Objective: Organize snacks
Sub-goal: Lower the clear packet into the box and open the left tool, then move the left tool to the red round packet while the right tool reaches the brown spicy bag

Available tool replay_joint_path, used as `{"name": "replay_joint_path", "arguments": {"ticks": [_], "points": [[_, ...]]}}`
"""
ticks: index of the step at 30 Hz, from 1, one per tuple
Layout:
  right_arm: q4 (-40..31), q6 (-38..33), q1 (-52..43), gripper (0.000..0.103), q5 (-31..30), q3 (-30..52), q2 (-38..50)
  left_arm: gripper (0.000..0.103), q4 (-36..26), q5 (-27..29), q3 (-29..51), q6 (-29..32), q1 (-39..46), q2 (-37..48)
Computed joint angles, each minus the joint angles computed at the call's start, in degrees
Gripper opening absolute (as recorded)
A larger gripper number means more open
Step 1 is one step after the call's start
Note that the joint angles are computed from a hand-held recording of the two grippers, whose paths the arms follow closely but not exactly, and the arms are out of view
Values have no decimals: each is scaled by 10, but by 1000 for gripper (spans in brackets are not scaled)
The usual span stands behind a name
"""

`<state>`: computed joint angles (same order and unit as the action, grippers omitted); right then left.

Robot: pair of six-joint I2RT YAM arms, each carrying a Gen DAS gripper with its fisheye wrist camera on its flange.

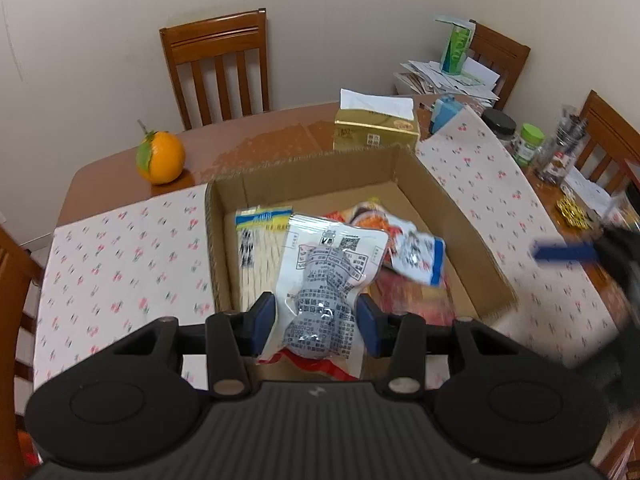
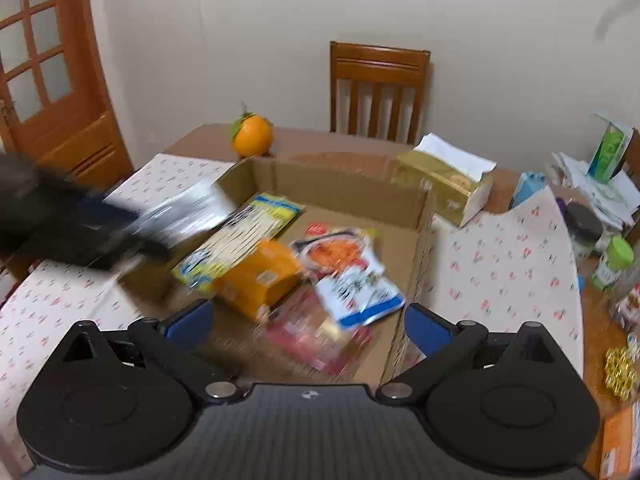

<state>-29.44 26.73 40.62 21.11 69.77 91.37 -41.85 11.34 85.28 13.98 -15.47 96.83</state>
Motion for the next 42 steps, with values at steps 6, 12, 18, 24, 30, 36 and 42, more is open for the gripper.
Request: {"name": "replay_joint_path", "arguments": {"ticks": [6, 12, 18, 24, 30, 36, 42], "points": [[-38, 42, 40, 103, 40, -21, -27, 44, 2, -23, 106, -14, -21, 101], [-62, 73, 48, 103, 62, -42, -56, 52, 4, -43, 189, -33, -40, 175], [-71, 91, 54, 103, 67, -55, -68, 86, 56, -87, 158, -34, -47, 155], [-73, 105, 62, 103, 70, -59, -68, 91, 80, -84, 78, -16, -31, 80], [-75, 118, 76, 103, 69, -61, -62, 92, 103, -77, -37, -11, -4, -19], [-70, 148, 101, 103, 66, -72, -50, 92, 119, -74, -163, -16, 32, -121], [-71, 181, 130, 103, 58, -79, -37, 92, 117, -78, -281, -13, 66, -218]]}}
